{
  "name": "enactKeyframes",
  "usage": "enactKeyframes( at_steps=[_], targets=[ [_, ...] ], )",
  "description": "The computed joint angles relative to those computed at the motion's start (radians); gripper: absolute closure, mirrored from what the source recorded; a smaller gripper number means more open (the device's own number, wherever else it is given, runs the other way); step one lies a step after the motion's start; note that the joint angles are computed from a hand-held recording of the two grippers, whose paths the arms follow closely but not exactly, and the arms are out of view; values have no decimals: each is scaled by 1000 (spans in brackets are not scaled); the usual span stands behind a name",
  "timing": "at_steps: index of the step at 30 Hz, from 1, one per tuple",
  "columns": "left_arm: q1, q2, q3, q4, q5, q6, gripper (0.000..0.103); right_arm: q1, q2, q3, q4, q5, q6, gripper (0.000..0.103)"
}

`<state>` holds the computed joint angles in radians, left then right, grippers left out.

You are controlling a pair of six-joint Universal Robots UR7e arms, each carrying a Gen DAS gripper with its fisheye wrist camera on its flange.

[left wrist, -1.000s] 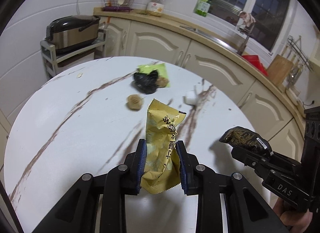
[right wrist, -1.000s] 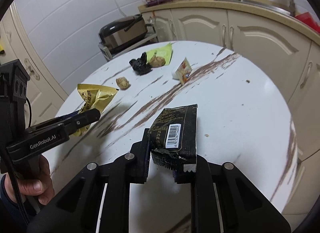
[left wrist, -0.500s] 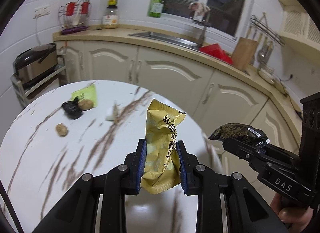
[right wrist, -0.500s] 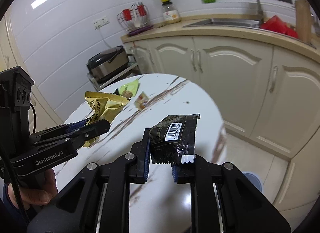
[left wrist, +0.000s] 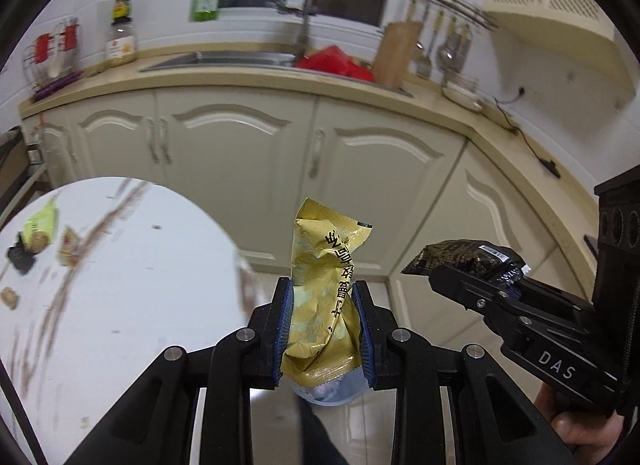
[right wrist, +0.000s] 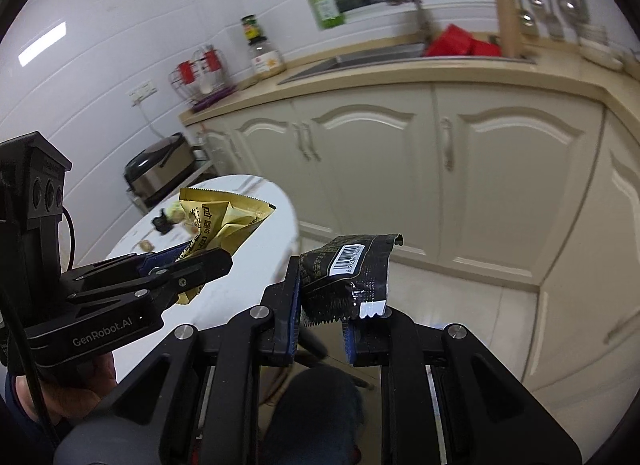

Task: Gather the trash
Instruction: 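Carry the black wrapper and yellow wrapper over the blue bin and open both tools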

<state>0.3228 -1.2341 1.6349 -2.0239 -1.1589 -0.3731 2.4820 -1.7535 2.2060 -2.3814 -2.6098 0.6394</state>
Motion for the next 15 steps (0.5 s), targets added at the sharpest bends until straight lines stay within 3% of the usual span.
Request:
enactKeyframes(
  at_steps=[4,7,11,15],
  targets=[
    [15,95,-26,-24,-52,32,78,-29,-112,43,120,-10,87,87],
    [28,165,-58,-25,-74,51,77,-78,-188,84,141,5,91,87],
    [51,260,-104,-3,-99,65,77,-185,-281,152,99,66,31,87],
    [77,346,-155,30,-120,57,76,-383,-375,246,-6,194,-98,87]
  ],
)
